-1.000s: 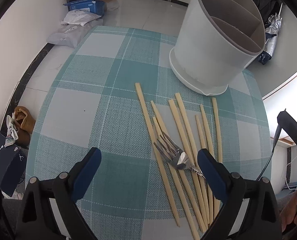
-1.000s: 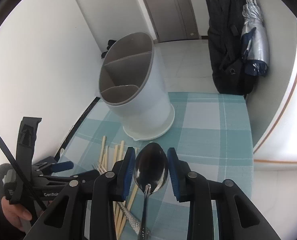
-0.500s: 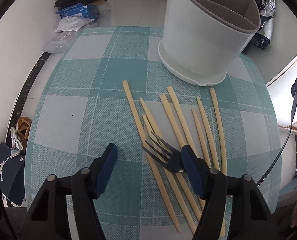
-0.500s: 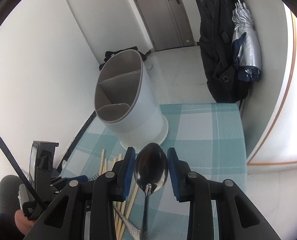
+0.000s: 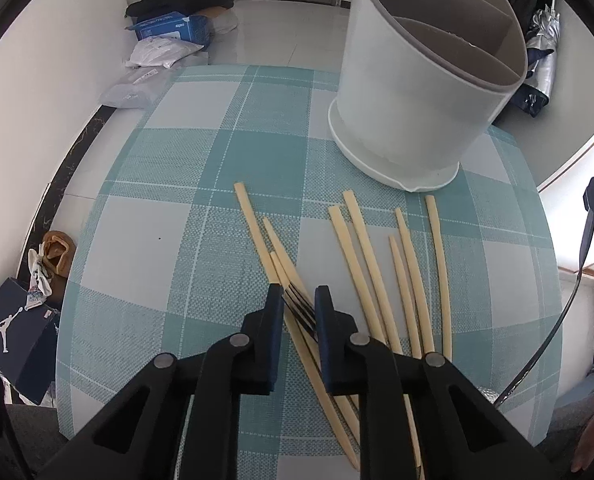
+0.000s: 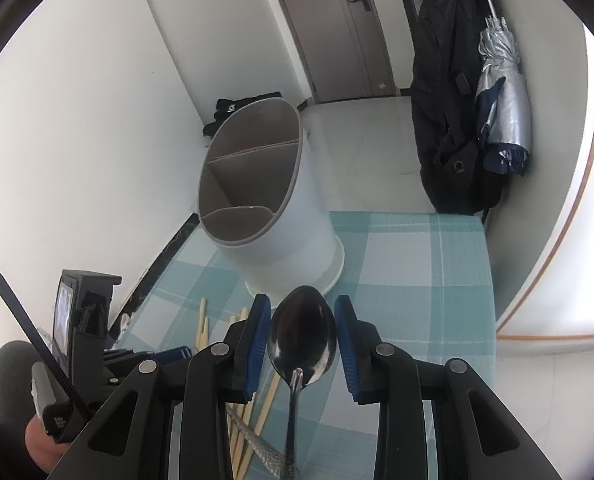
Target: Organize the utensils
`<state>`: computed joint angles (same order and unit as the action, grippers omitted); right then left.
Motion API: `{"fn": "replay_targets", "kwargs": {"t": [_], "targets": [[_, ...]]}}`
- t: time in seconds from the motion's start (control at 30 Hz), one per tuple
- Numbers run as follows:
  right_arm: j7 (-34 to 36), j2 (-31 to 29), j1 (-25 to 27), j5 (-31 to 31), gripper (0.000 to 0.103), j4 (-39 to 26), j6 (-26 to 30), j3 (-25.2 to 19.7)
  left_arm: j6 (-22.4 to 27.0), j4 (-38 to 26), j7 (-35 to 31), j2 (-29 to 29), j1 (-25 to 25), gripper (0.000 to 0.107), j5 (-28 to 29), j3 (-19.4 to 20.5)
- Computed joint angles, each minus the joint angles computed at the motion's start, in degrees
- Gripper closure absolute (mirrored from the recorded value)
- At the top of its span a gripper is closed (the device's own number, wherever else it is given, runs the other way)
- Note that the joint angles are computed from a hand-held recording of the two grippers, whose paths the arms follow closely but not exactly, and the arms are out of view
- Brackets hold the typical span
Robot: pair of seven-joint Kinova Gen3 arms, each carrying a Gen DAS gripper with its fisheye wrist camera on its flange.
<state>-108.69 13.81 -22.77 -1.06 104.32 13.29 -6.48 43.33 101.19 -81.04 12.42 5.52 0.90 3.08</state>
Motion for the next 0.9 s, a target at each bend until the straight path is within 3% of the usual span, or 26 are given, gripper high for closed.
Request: {"fn": "replay_targets", "kwargs": {"t": [0.53,0.9], "targets": [[-2.48,0.02,-1.63,1.99,0.071,-0.16,0.45,1.56,0.47,0.01,-7.58,-1.02,-3.76,0.101,7.67,0.67],[-3.81,-0.26,-2.35,3.31,0.071,0.58,-1.17,1.87,-5.19,2.54,-10.59,-5.2,-4.59,0.107,10.65,0.35]]}}
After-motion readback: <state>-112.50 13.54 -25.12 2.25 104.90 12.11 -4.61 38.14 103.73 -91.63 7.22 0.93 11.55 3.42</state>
